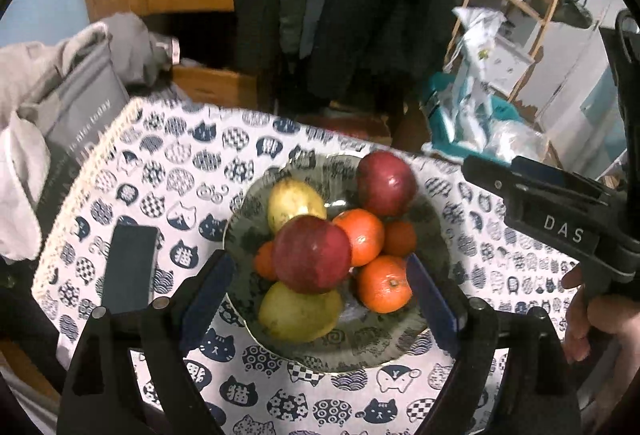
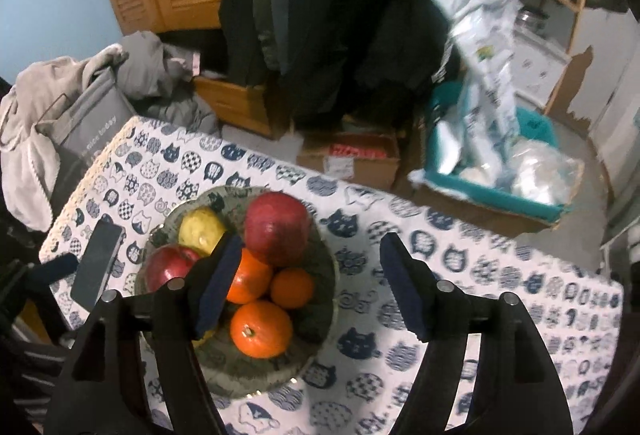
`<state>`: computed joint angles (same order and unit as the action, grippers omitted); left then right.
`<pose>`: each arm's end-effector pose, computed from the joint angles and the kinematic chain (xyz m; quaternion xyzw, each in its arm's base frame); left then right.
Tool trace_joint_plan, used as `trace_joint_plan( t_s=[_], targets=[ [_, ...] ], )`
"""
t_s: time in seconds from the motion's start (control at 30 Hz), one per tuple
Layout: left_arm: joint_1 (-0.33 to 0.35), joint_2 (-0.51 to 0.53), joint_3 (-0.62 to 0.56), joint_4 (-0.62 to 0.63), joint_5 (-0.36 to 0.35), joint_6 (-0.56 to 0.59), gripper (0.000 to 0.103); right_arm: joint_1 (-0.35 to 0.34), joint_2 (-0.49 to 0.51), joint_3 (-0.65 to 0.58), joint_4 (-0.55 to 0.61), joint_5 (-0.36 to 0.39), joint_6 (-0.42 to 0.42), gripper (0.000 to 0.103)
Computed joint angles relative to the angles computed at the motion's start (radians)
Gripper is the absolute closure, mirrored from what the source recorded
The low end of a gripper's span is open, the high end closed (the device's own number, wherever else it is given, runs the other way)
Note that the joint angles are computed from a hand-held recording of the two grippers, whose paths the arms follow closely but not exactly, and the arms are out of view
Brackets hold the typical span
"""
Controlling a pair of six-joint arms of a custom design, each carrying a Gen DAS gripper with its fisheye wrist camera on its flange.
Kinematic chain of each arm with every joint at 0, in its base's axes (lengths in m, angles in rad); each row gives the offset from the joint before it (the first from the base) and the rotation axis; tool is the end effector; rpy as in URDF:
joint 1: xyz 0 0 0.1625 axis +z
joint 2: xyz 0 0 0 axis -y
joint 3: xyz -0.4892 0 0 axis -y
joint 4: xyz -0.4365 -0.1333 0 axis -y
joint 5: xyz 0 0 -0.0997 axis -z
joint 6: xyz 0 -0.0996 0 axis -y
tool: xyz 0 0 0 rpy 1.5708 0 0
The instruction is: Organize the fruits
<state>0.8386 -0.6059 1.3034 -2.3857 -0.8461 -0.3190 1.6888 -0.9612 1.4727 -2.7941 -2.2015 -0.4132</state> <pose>-0.4163 -0.7613 0.0984 0.1711 0.9179 -0.2250 0.2786 0.1669 -0.7745 0.3541 0.1296 -0.8882 0.2849 0.3363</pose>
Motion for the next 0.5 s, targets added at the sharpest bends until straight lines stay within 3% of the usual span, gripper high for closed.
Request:
trace_joint_plan(
  t_s=[0.3,0.5],
  targets=[
    [-0.057,-0.054,0.066,-0.092,0.044,0.082,0.013,0.048,-0.09,0.094,-0.143,-0.064,-0.062,0.022],
    [-0.098,-0.081,0.109,-0.201,0.078,0.147,0.004,0.079,-0.145,0.147,-0.22,-0.086,-0.094,0.021]
  ],
)
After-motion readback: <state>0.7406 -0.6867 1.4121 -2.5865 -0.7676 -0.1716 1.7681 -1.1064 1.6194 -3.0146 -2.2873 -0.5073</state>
